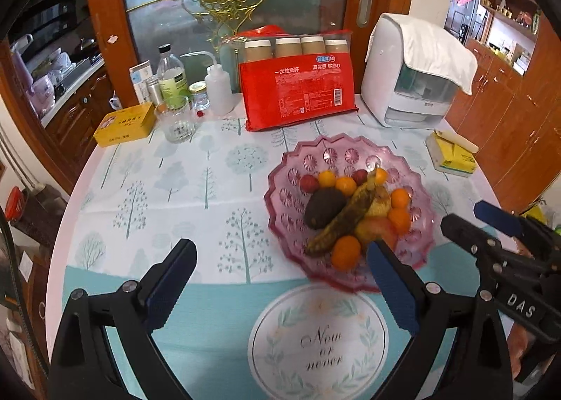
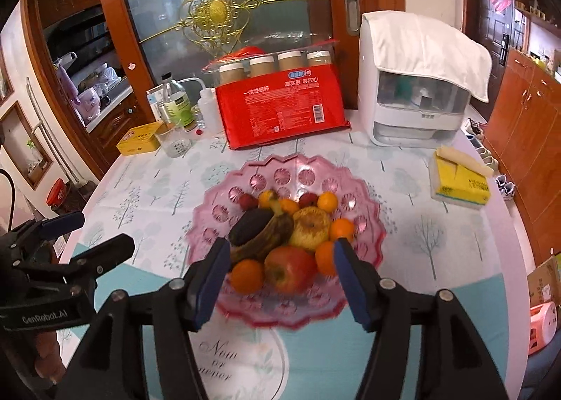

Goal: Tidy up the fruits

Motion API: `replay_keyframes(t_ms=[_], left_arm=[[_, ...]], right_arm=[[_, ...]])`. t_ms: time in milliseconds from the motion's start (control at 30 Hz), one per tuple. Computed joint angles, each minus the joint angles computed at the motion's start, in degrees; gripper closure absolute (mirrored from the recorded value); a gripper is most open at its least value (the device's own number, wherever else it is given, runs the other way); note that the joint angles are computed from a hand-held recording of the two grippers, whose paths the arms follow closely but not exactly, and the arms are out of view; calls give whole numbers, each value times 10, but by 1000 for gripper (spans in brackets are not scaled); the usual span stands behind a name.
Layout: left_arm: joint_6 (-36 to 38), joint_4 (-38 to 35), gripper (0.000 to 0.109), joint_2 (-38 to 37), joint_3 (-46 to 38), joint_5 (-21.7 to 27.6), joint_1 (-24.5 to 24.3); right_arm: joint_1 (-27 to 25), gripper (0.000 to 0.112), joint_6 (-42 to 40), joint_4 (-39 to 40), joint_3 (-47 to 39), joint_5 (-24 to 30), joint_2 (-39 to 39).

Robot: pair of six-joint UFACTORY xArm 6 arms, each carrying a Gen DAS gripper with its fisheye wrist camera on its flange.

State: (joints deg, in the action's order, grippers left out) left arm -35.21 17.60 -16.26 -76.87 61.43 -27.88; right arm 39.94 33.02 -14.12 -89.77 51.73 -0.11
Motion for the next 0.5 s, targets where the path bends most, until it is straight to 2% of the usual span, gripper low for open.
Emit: replay_keyframes(t_ms=[267, 500], left_arm=[[-22, 17, 11, -109, 72, 32, -29], [-73, 55, 11, -185, 109, 107, -93]], right_arm=[[75, 47, 94, -54, 57, 45, -74], [144, 45, 168, -78, 76, 105, -113]])
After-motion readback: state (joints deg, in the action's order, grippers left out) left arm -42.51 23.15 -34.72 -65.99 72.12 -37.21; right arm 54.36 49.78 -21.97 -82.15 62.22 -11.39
